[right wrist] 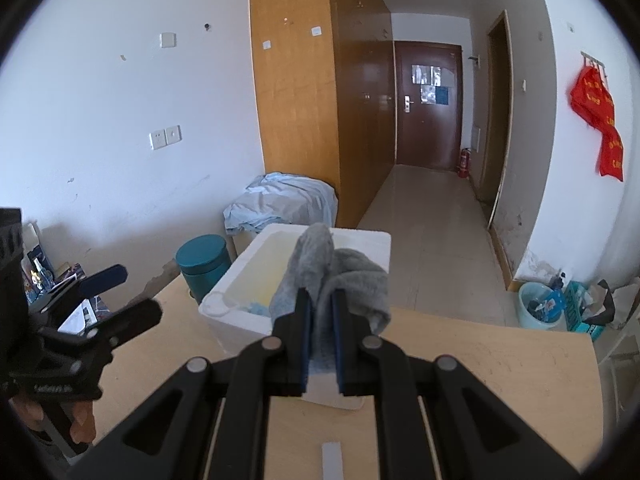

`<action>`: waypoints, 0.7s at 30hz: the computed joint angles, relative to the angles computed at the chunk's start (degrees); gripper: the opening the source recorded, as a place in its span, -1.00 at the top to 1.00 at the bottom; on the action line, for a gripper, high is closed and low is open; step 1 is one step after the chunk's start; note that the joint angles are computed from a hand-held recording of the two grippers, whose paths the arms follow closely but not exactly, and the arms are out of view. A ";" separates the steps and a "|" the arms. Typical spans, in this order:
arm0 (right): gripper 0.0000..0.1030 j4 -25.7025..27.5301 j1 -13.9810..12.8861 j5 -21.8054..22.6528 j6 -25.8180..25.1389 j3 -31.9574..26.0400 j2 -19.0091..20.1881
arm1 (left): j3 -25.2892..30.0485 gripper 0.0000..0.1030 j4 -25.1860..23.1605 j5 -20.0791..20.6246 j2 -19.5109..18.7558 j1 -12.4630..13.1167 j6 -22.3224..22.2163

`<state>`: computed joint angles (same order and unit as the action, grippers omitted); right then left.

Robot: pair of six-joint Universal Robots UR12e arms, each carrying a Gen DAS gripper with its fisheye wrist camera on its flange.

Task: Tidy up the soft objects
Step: 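Lower the grey sock into the foam box and open the right tool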

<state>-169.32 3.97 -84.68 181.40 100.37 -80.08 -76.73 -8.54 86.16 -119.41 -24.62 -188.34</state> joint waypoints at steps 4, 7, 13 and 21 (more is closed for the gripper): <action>0.75 0.52 0.02 0.85 0.05 -1.00 0.78 | -1.45 -0.92 1.67 0.73 0.52 0.29 -1.13; 0.75 0.86 0.03 1.25 -0.38 -1.68 1.36 | -1.73 -0.96 2.90 0.76 0.40 0.34 -2.84; 0.75 2.52 0.47 -0.09 0.14 -4.32 3.41 | -2.39 -0.96 3.23 -1.47 0.24 0.71 -4.57; 0.75 6.55 0.44 0.91 1.03 -7.16 5.86 | -2.61 -0.96 3.50 -1.45 0.16 0.99 -5.75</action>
